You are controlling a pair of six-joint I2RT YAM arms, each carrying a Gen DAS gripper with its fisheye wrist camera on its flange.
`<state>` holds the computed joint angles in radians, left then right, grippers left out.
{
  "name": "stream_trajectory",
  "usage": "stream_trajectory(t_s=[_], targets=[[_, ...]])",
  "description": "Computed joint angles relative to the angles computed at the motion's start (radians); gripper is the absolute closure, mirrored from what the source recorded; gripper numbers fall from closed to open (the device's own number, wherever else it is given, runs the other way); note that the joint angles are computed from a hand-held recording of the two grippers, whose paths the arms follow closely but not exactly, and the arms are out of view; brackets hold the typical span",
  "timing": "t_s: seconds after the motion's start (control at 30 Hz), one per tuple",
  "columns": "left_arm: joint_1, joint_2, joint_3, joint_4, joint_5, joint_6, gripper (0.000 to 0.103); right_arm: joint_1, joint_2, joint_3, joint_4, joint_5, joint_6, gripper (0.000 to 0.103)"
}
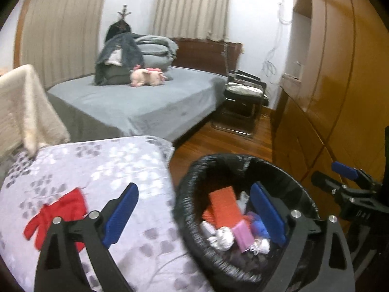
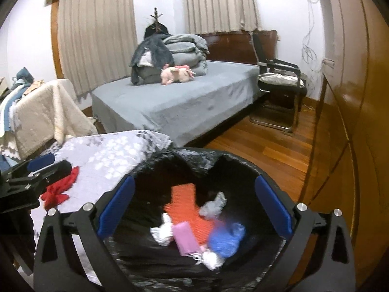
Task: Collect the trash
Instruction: 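Move both open tools back toward the red gloves on the bed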
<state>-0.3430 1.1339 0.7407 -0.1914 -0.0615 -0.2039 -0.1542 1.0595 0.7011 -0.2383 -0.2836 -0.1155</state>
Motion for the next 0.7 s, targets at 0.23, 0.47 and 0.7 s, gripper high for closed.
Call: stream_trajectory(t_s=[0.23, 0.47, 0.7], targets=[[0.235, -0.215, -0.094, -0.117, 0.069, 0.070, 0.010, 0.260, -0.009, 0.015, 0.011, 0.126, 0.088, 0.006], [0.608, -0.333, -0.152, -0.180, 0.231, 0.221, 0.010, 0.532, 0.097, 0.041, 0.093, 0.264, 0.163, 0.006], [0.940, -0.293, -0.187, -0.147, 0.388, 0.367, 0.010, 0.726, 0.277, 0.092, 0.194, 0.351, 0.244, 0.006]])
